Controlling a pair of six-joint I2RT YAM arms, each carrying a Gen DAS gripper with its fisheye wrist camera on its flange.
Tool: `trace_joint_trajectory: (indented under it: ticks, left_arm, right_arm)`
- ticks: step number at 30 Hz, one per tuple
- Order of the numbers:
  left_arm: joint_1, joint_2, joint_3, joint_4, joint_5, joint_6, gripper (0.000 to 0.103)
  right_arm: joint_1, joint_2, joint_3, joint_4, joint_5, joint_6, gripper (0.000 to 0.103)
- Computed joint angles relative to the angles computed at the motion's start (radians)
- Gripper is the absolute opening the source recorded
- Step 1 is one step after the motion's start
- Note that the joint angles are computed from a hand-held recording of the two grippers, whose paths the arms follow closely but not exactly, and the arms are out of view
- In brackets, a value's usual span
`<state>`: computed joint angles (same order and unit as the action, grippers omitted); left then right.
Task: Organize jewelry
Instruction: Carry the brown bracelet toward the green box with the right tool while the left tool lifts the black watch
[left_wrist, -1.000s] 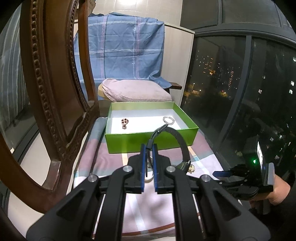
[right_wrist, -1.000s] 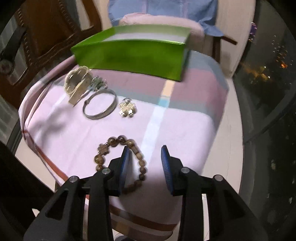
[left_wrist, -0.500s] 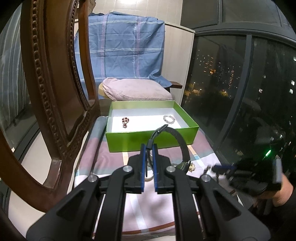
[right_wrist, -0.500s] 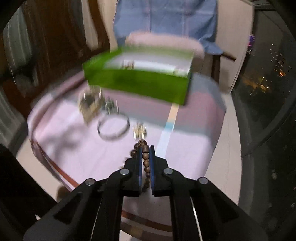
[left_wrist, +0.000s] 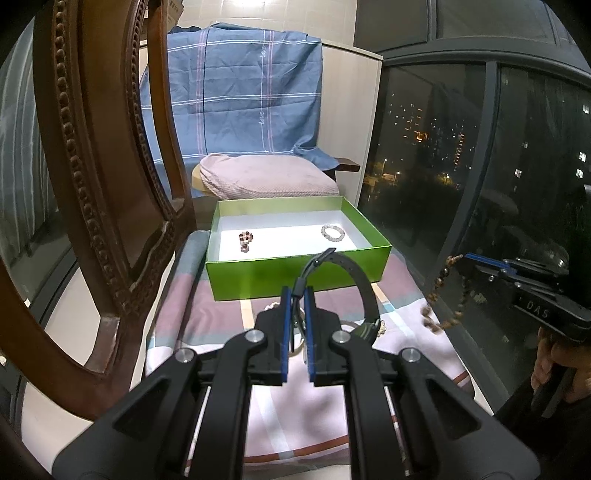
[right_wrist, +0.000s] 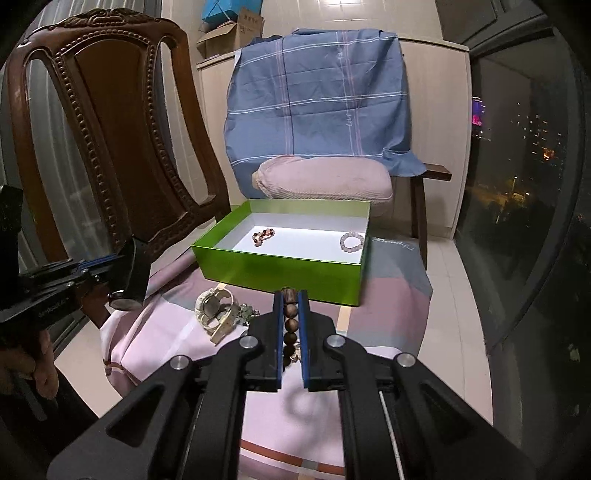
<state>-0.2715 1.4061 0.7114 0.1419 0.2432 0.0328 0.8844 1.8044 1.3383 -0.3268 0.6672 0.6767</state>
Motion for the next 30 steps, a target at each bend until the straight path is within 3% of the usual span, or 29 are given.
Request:
trace_joint_trajectory:
  ticks: [20, 30]
  left_arm:
    - [-0.004, 0.018, 0.006, -0.020, -0.007, 0.007, 0.007]
    - [-0.005, 0.080, 0.078, -0.061, -0.005, -0.013, 0.007]
  right_arm:
    - [-0.012, 0.004, -0.013, 0.003, -0.021, 0.011, 0.008]
    - [-0.051, 0.014, 0.025, 0.022, -0.064, -0.017, 0.008]
